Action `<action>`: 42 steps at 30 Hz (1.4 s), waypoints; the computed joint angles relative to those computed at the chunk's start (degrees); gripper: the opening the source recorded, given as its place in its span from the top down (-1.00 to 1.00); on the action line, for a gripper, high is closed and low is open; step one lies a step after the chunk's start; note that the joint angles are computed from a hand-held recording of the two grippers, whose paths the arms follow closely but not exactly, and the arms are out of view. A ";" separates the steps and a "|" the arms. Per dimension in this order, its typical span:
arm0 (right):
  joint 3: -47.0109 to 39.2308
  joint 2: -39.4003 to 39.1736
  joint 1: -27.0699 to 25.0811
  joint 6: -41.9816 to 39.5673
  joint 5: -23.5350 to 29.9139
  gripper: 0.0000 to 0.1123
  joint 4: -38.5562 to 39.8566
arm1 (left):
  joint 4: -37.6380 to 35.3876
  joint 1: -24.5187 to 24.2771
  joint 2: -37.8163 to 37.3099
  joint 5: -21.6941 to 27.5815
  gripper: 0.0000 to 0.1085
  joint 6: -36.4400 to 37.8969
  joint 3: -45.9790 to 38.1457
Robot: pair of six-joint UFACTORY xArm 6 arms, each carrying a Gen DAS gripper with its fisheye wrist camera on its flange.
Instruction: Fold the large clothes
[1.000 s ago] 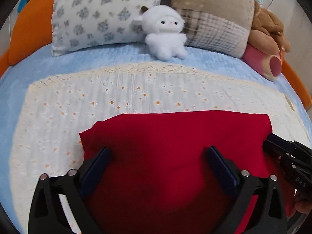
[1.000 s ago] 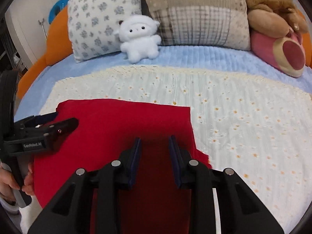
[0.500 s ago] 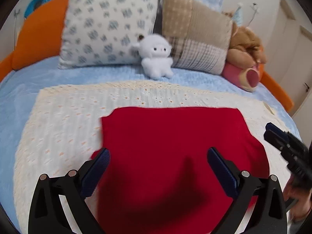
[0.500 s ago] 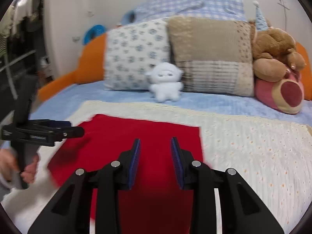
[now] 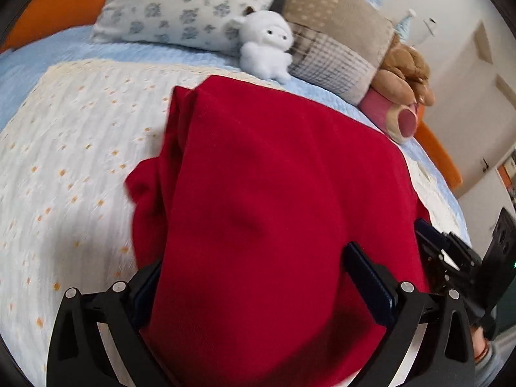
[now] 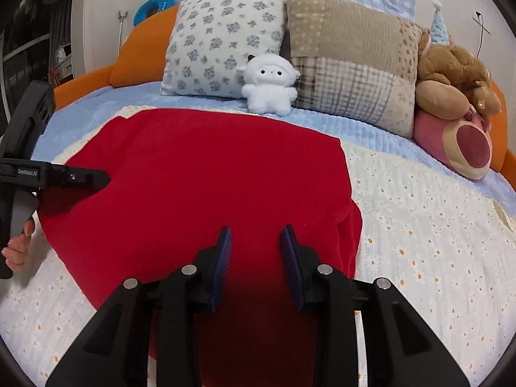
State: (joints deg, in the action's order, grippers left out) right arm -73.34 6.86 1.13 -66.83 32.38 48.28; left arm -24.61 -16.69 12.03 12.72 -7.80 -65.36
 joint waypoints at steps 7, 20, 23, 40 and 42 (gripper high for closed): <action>-4.23 -4.86 -14.36 10.95 30.11 -0.49 10.78 | 1.07 -0.18 -17.08 8.19 -0.86 -1.23 11.84; -10.06 6.75 -22.98 39.75 55.09 -0.53 18.06 | -39.68 0.26 -15.91 9.83 -0.86 18.98 16.21; -11.00 8.32 -21.47 42.50 53.67 -0.53 15.40 | -40.64 -0.79 -13.01 7.18 -0.86 19.48 14.31; -23.56 18.29 -14.77 46.57 47.79 -0.73 12.12 | -52.49 2.53 0.10 9.81 -0.86 32.07 -0.81; -26.18 19.92 -13.83 48.68 47.80 -0.77 10.70 | -48.99 3.15 2.07 10.91 -0.86 28.81 -3.71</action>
State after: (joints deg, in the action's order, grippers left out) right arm -99.53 26.78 -12.70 -18.15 80.19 58.98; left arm -73.59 -13.54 14.10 23.62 21.02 -69.07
